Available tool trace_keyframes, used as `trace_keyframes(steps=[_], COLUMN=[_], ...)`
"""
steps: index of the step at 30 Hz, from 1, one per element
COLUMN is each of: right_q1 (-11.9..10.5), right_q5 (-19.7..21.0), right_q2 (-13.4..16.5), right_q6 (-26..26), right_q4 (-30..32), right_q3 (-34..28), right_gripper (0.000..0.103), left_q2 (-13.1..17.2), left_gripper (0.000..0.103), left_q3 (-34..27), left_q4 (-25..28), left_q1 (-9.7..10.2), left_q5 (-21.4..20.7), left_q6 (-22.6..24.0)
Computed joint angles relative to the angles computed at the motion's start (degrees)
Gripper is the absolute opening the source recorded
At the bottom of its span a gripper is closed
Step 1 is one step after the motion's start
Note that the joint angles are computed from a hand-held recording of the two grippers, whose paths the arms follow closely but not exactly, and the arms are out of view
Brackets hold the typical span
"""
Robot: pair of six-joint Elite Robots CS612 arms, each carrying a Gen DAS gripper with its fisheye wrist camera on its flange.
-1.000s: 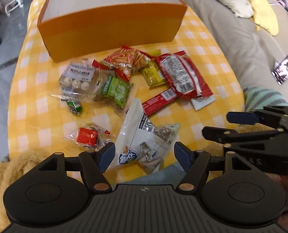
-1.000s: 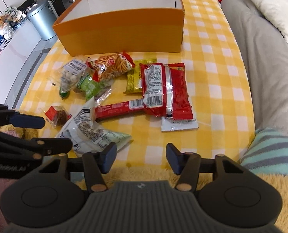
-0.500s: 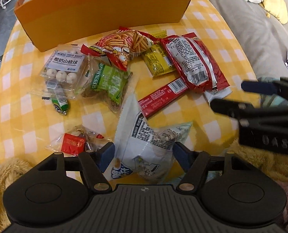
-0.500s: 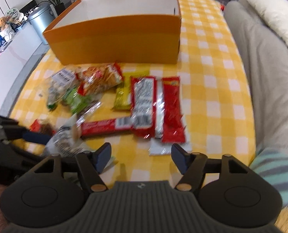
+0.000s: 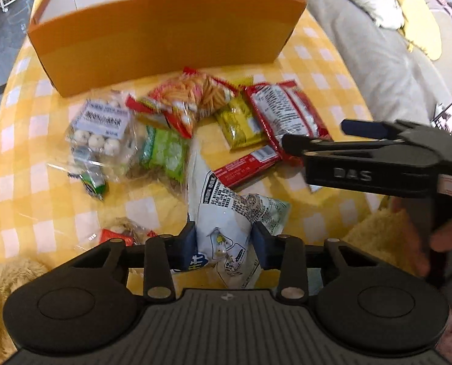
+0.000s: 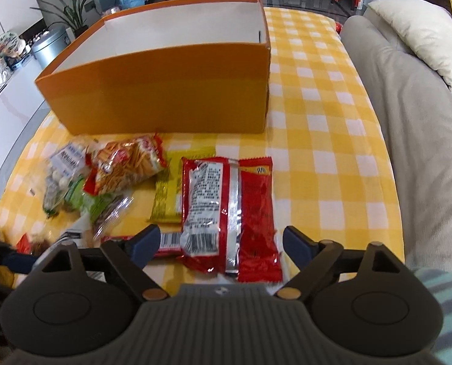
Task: Organize snacks
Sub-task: 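Grasp the white-and-green chip bag with the left tool while the right tool grasps the red spicy strip bag, then carry both bags over the orange box and release them inside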
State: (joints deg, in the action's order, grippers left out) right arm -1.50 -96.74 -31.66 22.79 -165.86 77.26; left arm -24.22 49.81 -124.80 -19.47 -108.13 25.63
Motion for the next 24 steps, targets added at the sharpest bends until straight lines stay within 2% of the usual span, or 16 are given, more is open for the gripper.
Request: trace_keyframes(steps=[4,7,12,18,24], right_q1=[-0.39,-0.68,-1.01,-1.31,-1.24], right_q5=[0.01,0.61,2.2,3.0,3.29], right_q2=[0.91,1.54,2.26,2.25,1.87], right_q6=[1.82,2.22,2.91,3.56,2.41], right_q4=[-0.34,0.18,2.05,0.66,0.03], right_q3=[-0.99,-1.8,-2.69,-2.09,-1.5], right_gripper=[0.085,0.084,0.073,0.062,0.061], left_q2=[-0.14,0.4,2.48,4.18,4.41], left_gripper=[0.042,0.042,0.042,0.042,0.042], left_q3=[-0.91,-1.93,-5.8,-8.9,-9.56], left_q4=[-0.22,-2.09,-2.22,-1.95,-3.02], left_q1=[0.47,0.46,0.42,0.17,0.17], left_q5=[-2.62,-1.72,-0.74,-0.07,-0.16], left_q6=[-0.93,-3.15,-6.05,-7.83,-8.5])
